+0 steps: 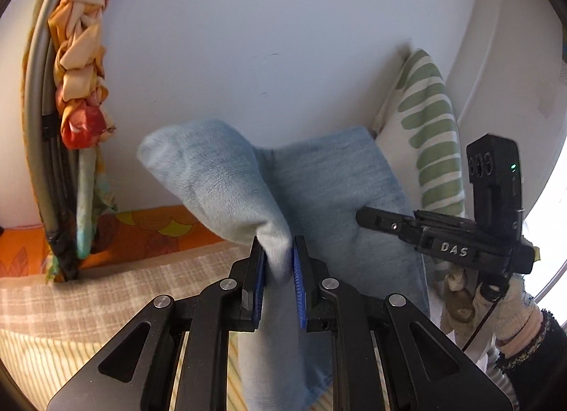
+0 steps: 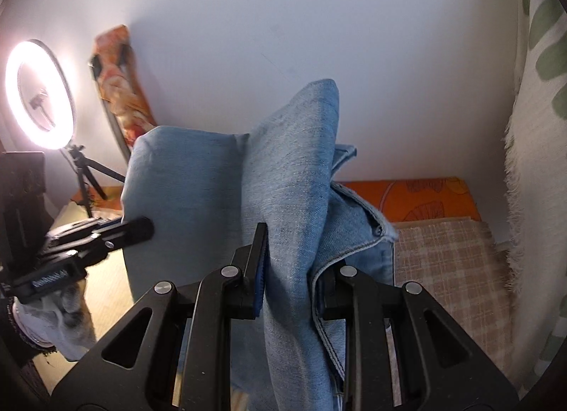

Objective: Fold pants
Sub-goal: 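Lift the folded jeans with both tools and carry them toward the pillow, then lower the jeans onto the bed and open both tools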

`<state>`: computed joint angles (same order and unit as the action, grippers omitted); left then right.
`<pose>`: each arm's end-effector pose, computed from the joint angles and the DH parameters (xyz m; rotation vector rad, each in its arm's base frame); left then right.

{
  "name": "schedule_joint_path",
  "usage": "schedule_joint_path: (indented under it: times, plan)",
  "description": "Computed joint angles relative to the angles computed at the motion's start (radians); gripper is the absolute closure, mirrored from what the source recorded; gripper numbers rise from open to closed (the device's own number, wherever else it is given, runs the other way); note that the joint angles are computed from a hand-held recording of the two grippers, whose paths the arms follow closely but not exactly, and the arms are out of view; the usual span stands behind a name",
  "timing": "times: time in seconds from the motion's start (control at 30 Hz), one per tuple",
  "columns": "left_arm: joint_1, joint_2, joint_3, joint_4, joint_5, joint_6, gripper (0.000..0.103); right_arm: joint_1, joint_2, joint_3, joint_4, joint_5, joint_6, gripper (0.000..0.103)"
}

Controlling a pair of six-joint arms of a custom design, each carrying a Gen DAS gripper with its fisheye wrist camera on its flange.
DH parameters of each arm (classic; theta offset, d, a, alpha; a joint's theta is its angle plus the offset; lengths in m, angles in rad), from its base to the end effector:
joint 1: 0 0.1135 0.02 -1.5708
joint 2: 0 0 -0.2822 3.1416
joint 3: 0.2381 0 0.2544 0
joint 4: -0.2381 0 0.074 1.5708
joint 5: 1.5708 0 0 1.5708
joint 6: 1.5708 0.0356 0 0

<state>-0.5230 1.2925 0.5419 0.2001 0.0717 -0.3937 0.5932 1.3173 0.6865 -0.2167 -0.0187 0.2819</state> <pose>0.2218 -0.1308 0.2028 0.1847 2.1748 -0.6105 0.2126 0.1441 0.2072 -0.3903 2.4310 0.4155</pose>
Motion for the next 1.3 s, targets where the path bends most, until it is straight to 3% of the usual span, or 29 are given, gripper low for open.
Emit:
schedule_joint_path:
  times: [0.17,0.3,0.37,0.5,0.77,0.9,1.0,1.07,1.1,1.13,1.2,1.3]
  plan:
    - [0.012,0.022,0.009,-0.012,-0.043,0.037,0.091,-0.023,0.114,0.01,0.043,0.043,-0.01,0.078]
    - [0.021,0.026,0.012,-0.019,-0.054,0.067,0.09,-0.032,0.16,0.039,0.014,0.134,0.001,0.063]
    - [0.016,0.011,0.009,-0.033,-0.064,0.079,0.09,-0.033,0.163,0.053,-0.019,0.175,0.018,0.061]
    - [0.013,-0.014,0.008,-0.058,-0.059,0.077,0.09,-0.012,0.089,0.017,-0.026,0.22,0.041,0.05]
    - [-0.041,-0.178,-0.038,-0.18,-0.106,0.073,0.088,0.114,-0.069,-0.001,-0.152,0.306,0.141,0.05]
    - [-0.096,-0.287,-0.049,-0.279,-0.146,0.058,0.077,0.219,-0.163,0.01,-0.269,0.385,0.227,0.043]
    - [-0.147,-0.372,-0.052,-0.357,-0.19,0.041,0.076,0.331,-0.198,0.028,-0.346,0.453,0.302,0.042]
    - [-0.183,-0.424,-0.051,-0.411,-0.223,0.023,0.065,0.397,-0.208,0.042,-0.394,0.496,0.352,0.042]
    - [-0.203,-0.46,-0.052,-0.441,-0.242,0.01,0.051,0.438,-0.212,0.054,-0.428,0.515,0.386,0.042]
    - [-0.208,-0.49,-0.056,-0.463,-0.248,0.004,0.044,0.466,-0.216,0.063,-0.453,0.53,0.414,0.042]
    - [-0.241,-0.544,-0.054,-0.514,-0.283,-0.013,0.043,0.517,-0.228,0.081,-0.496,0.557,0.471,0.042]
    - [-0.275,-0.599,-0.039,-0.592,-0.309,-0.033,0.034,0.607,-0.229,0.119,-0.58,0.619,0.568,0.042]
